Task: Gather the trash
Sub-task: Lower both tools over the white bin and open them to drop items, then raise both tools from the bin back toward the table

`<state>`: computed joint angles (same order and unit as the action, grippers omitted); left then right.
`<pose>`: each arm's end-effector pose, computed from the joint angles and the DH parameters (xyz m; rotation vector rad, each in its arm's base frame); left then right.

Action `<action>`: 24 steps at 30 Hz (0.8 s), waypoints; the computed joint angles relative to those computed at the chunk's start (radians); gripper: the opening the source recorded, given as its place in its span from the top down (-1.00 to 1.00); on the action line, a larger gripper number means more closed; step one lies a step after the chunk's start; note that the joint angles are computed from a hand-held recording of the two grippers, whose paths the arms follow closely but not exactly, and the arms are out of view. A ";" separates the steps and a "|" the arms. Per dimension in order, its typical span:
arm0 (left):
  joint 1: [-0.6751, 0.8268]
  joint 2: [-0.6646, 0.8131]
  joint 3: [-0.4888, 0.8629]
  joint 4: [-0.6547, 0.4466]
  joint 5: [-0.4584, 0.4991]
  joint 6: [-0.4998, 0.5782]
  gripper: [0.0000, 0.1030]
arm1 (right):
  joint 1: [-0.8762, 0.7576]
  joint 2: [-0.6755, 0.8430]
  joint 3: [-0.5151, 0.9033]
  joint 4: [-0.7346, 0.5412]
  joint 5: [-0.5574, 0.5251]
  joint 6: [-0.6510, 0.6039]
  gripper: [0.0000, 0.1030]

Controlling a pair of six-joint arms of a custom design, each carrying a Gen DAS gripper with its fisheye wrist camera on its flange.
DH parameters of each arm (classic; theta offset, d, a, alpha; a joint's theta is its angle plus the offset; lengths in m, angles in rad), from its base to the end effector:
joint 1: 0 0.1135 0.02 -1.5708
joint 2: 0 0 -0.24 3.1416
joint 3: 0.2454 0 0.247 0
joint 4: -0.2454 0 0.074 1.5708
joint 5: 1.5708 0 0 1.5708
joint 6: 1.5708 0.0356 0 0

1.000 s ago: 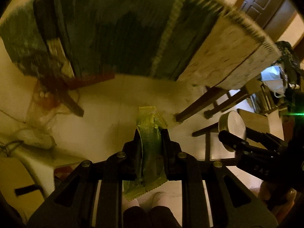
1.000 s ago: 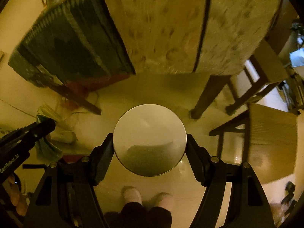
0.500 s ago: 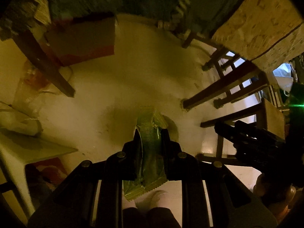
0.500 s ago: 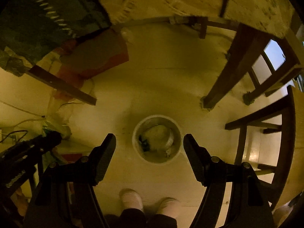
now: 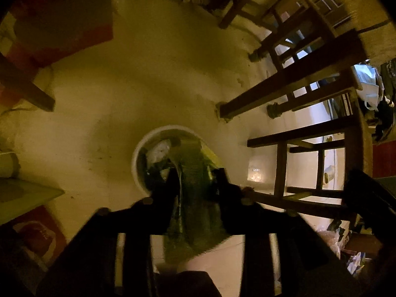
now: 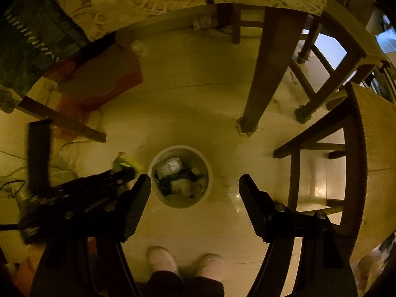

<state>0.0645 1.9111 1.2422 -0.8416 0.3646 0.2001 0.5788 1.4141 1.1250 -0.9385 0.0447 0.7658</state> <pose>0.3319 0.0087 0.1312 0.2190 2.9796 -0.5341 0.2237 0.1443 0.2366 0.2756 2.8210 0.2563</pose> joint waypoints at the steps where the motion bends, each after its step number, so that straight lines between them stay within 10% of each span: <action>1: -0.009 0.029 0.001 0.022 -0.005 -0.013 0.27 | -0.001 -0.010 -0.010 0.004 0.001 0.003 -0.36; 16: -0.054 -0.027 -0.029 0.073 -0.062 0.058 -0.15 | -0.020 -0.101 -0.009 -0.052 0.006 0.001 -0.36; 24: -0.016 -0.228 0.110 -0.231 -0.104 0.053 -0.14 | -0.007 -0.112 0.265 -0.295 0.022 -0.026 -0.36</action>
